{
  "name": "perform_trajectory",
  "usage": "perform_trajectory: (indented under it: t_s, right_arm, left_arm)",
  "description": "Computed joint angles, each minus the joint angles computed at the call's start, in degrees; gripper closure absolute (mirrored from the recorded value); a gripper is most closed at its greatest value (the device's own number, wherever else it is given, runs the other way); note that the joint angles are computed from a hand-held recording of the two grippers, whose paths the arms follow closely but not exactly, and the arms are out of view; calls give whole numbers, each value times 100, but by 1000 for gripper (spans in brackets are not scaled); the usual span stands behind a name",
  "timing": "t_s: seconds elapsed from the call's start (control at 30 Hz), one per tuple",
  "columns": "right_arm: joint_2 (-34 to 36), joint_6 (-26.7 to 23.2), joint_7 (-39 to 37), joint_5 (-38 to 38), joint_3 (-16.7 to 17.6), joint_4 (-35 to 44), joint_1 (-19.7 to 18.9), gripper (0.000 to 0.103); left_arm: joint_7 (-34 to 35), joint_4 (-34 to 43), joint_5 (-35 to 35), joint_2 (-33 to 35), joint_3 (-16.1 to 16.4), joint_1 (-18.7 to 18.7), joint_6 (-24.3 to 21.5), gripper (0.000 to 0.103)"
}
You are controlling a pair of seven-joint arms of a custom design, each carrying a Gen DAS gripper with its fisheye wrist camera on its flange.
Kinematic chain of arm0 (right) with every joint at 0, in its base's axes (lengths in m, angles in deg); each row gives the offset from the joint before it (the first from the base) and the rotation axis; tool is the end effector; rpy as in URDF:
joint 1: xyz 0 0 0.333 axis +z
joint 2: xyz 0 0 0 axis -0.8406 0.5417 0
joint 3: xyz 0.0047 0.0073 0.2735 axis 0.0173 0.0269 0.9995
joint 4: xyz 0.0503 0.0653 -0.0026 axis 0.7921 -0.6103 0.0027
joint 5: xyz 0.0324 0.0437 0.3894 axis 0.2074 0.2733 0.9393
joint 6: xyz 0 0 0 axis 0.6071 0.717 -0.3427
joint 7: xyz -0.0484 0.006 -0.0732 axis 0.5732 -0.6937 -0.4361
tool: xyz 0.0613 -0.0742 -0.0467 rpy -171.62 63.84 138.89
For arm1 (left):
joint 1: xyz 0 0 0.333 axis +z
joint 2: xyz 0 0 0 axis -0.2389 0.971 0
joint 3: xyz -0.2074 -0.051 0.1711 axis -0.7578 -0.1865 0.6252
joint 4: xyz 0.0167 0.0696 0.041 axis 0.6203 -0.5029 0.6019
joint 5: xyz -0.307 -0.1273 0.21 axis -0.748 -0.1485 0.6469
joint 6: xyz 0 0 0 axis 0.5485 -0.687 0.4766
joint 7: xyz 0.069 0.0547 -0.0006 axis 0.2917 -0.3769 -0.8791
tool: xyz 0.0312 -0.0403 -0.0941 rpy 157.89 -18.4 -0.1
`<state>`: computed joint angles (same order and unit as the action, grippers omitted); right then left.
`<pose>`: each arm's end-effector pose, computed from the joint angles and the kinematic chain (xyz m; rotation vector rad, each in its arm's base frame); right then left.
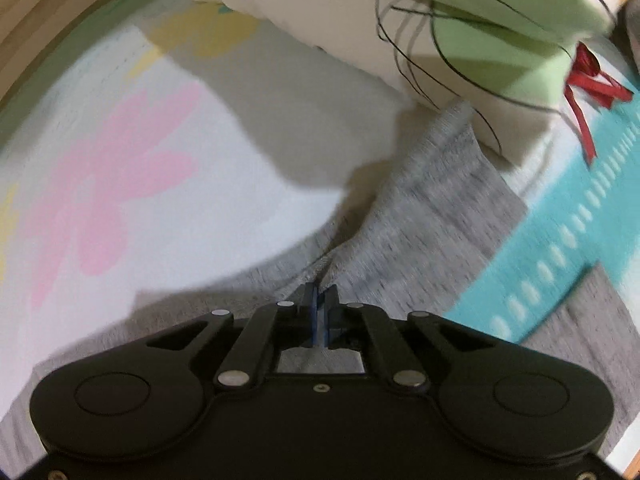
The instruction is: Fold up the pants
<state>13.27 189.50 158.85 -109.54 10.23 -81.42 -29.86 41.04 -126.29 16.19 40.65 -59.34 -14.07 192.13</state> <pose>0.5512 0.3366 0.4084 -1.1212 2.5856 -0.3320 0.5317 -0.0886 0.4603 -1.8411 1.9973 -0.5422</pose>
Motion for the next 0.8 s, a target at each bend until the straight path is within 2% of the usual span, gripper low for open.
perform_trajectory:
  t_s: [0.13,0.27,0.3,0.4,0.47,0.5,0.53,0.57,0.6,0.63,0.7,0.8]
  right_arm:
    - [-14,-42,-68,122,17,-86,-18,100]
    - [-86,-76,-196,41,37,-149,3,100]
    - [-149,-76,-184,10,57,-233,34,100]
    - [-145,-16,-287,-175,71,-149,87,86]
    - [-217,139,-126,-510,22,-184,150,85]
    - [-254,255,-144,-577,18,-216,138,75]
    - [-279,408,-235,-559,19,-245,92,51]
    - [-201,535,-308,-525,25,-134,62,42]
    - [-253,690,-275,-533,9,-220,43,22]
    - [-199,753,-162,-595,-24,-163,44,19]
    - [59,595,35,-699,-114,189,48,19]
    - [650,1,-38,-519,-144,1105,97,19]
  left_arm:
    - [-35,976,-359,805,63,-69,-164,62]
    - [-331,1788,-40,1528,132,-203,-242,62]
    - [-438,1893,104,1639,158,-249,-249,62]
    - [-460,1876,365,1792,208,-355,-236,62]
    - [-382,1662,376,1791,215,-387,-282,62]
    - [-324,1573,336,1790,215,-389,-318,62]
    - [-276,1481,309,1794,218,-390,-359,62]
    - [-270,1370,323,1787,229,-395,-355,62]
    - [-258,1122,324,1698,240,-388,-80,61]
    - [-227,871,318,1580,245,-376,245,61]
    - [-203,622,369,1459,244,-369,514,61]
    - [-209,362,476,1310,224,-358,724,61]
